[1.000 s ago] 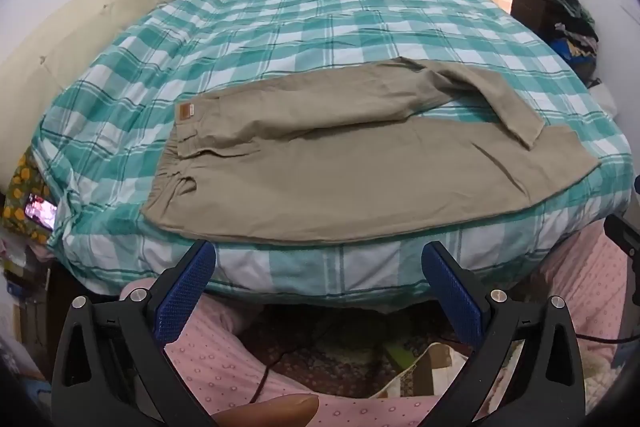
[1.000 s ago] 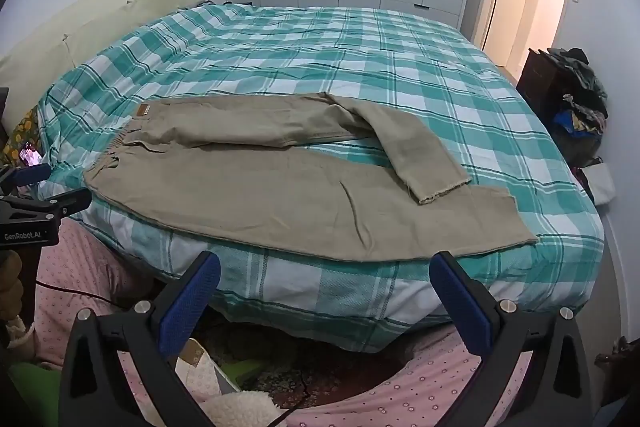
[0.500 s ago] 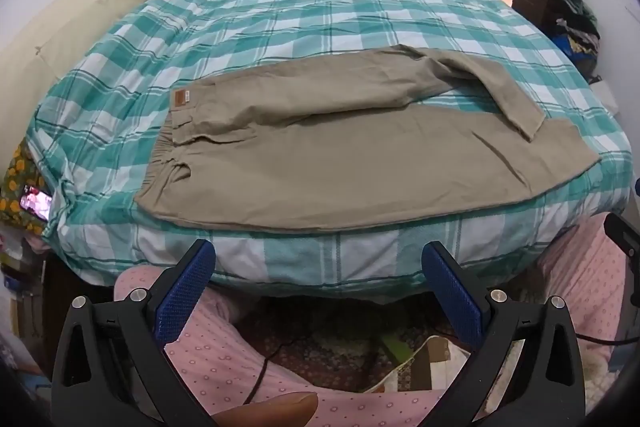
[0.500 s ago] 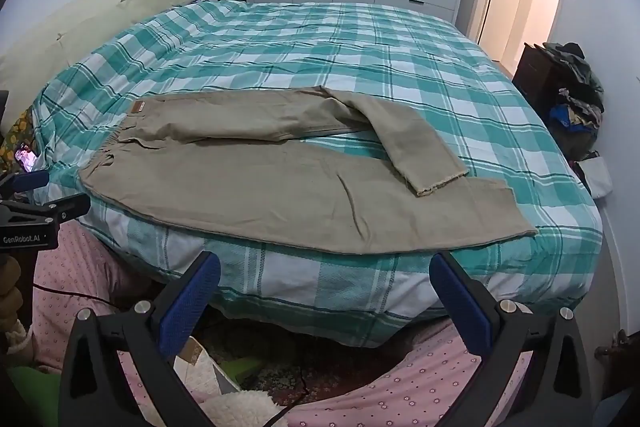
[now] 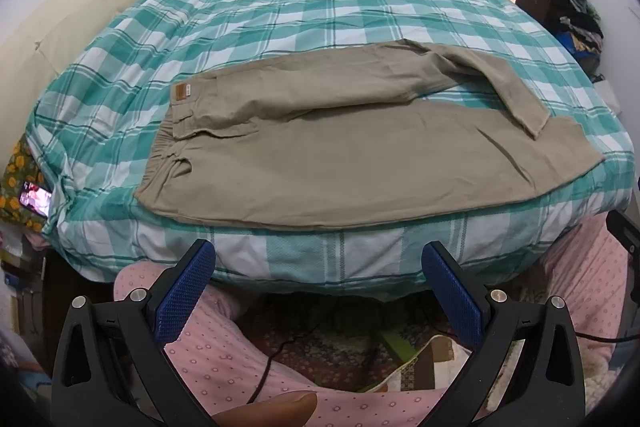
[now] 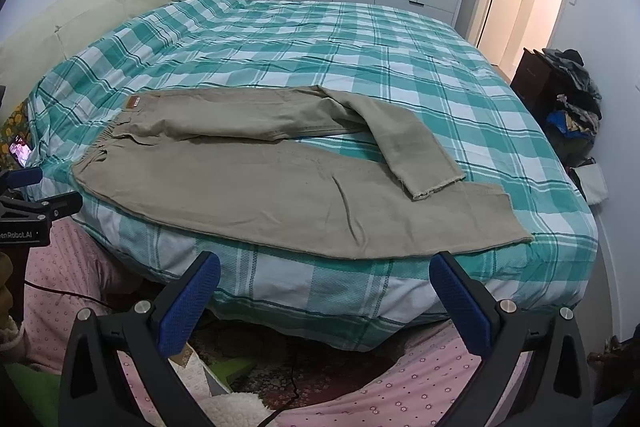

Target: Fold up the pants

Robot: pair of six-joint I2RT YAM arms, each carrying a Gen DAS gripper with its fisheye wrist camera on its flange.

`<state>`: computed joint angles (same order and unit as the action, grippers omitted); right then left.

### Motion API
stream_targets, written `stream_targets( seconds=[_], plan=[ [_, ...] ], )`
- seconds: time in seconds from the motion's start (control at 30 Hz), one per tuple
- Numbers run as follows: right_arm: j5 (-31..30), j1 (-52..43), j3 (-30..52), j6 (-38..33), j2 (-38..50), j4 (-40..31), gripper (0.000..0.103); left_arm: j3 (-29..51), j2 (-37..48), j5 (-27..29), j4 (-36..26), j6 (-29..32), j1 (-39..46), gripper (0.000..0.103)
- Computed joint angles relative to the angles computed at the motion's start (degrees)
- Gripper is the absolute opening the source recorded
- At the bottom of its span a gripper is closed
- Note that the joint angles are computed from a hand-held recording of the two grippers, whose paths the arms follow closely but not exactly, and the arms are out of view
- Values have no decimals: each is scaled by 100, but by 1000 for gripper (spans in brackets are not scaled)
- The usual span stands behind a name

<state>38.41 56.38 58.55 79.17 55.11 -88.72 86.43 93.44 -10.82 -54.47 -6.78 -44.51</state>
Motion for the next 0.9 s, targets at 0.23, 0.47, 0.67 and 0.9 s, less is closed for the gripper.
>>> stream_targets(
  seconds=[0.23, 0.47, 0.67, 0.9],
  plan=[
    [5, -82, -21, -177, 42, 116, 103, -39, 17, -16, 29, 8, 2, 103],
    [-3, -66, -50, -135, 85, 69, 103, -103, 16, -7, 78, 56, 12, 103],
    [13, -50, -65, -171, -61, 157, 103, -195, -93, -96, 229, 121, -74, 103],
    [-50, -30, -108, -134, -75, 177, 103, -196, -53, 16, 175, 59, -34, 103]
  ],
)
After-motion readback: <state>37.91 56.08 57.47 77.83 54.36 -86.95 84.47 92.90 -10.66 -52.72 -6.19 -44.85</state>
